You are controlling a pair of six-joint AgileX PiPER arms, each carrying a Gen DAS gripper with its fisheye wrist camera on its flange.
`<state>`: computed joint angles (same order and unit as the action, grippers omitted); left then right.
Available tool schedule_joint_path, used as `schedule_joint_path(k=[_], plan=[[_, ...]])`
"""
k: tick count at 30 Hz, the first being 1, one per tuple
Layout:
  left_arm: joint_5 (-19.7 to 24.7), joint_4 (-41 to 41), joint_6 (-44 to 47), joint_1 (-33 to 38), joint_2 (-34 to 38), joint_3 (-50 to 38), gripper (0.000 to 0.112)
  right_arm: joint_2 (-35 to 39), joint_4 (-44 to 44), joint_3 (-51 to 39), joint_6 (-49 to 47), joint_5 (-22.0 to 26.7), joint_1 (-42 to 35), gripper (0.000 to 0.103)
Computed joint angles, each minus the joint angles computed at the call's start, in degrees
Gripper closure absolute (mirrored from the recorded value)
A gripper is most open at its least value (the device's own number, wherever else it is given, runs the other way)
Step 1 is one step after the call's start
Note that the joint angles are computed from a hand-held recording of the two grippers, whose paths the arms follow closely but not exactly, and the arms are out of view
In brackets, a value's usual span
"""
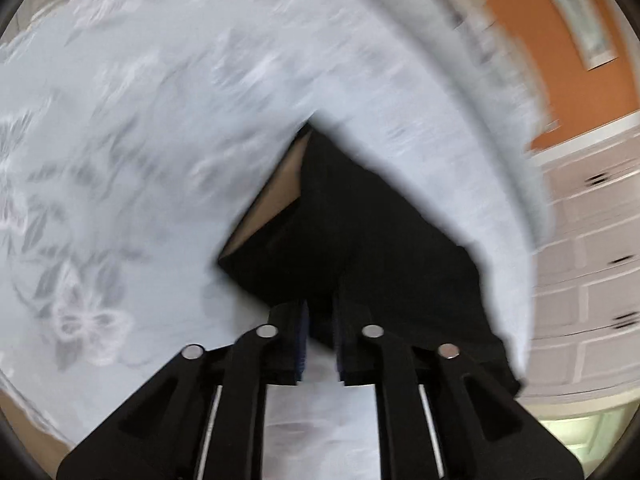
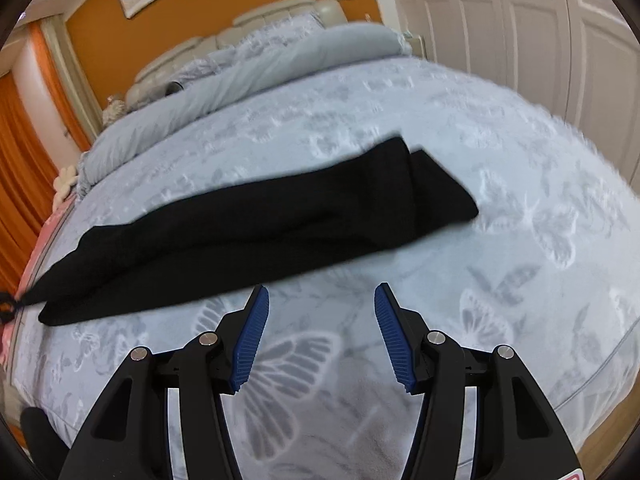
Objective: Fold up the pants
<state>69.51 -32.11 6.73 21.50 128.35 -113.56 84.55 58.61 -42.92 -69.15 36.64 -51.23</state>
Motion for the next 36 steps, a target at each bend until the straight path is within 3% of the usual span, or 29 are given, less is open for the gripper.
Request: schedule_joint_path(k=[3,4,5,7,12,15,16,17,21,22,25,28,30,33,36], plan=[[-7.0,2.2,-0.6,-0.2,-2.2,7.9,0.099,1.0,0.5,-0.2,0.5,0.3,-1.2,0.049],[-9.0,0.7,0.8,0.0,-3.6,10.6,0.086,1.4,0.1,-1.0,1.1,1.6,-2.3,0.044],[-10.3,-2.1,4.0,0.9,-5.3,13.7,0.064,1.9,-1.0,-2.3,2.4,2.6,-2.9,0.038],[-16.2,-3.8,5.9,0.8,-10.2,20.6,0.042,3.0,-2.6,-5.1,4.3,2.5,-3.3,0.037],[-24.8,0.2,1.4,-2.7,-17.2,28.9,0.042,14.2,-4.8,-18.2,12.9,6.9,-3.6,0.036],[-27.9,6.3,-1.6,-5.4,-21.2,32.2,0.042,21.0,-6.8,-25.3,16.9,6.1,0.2,0.036],[-29.7,10.6,-4.6,-7.9,-21.9,32.8,0.042,23.7,-8.0,-28.5,17.2,6.7,1.9,0.054],[-30.3,12.6,-5.8,-8.8,-22.2,32.9,0.041,25.1,-9.8,-31.3,17.1,6.5,3.6,0.093],[-28.3,13.5,-8.0,-11.2,-19.8,30.6,0.041,15.9,-2.1,-33.2,4.2,4.6,4.2,0.096],[-27.5,13.7,-8.5,-11.4,-18.7,29.7,0.041,12.9,-3.3,-32.7,0.9,1.1,5.2,0.094],[-27.7,14.4,-9.4,-12.2,-17.5,29.9,0.041,16.1,-18.3,-31.3,4.6,-7.3,5.7,0.065],[-28.8,14.9,-10.7,-12.8,-16.9,31.3,0.041,21.3,-26.9,-27.3,11.7,-11.4,0.4,0.062],[-28.5,14.3,-10.6,-12.7,-16.4,31.7,0.041,19.8,-21.1,-24.6,8.6,-8.2,-4.3,0.060],[-28.5,15.6,-11.6,-12.9,-16.3,31.8,0.041,17.3,-7.4,-20.8,-1.2,2.6,-10.8,0.058],[-29.0,15.1,-11.9,-12.9,-16.8,32.4,0.041,18.5,-5.0,-22.2,1.8,9.4,-10.7,0.047]])
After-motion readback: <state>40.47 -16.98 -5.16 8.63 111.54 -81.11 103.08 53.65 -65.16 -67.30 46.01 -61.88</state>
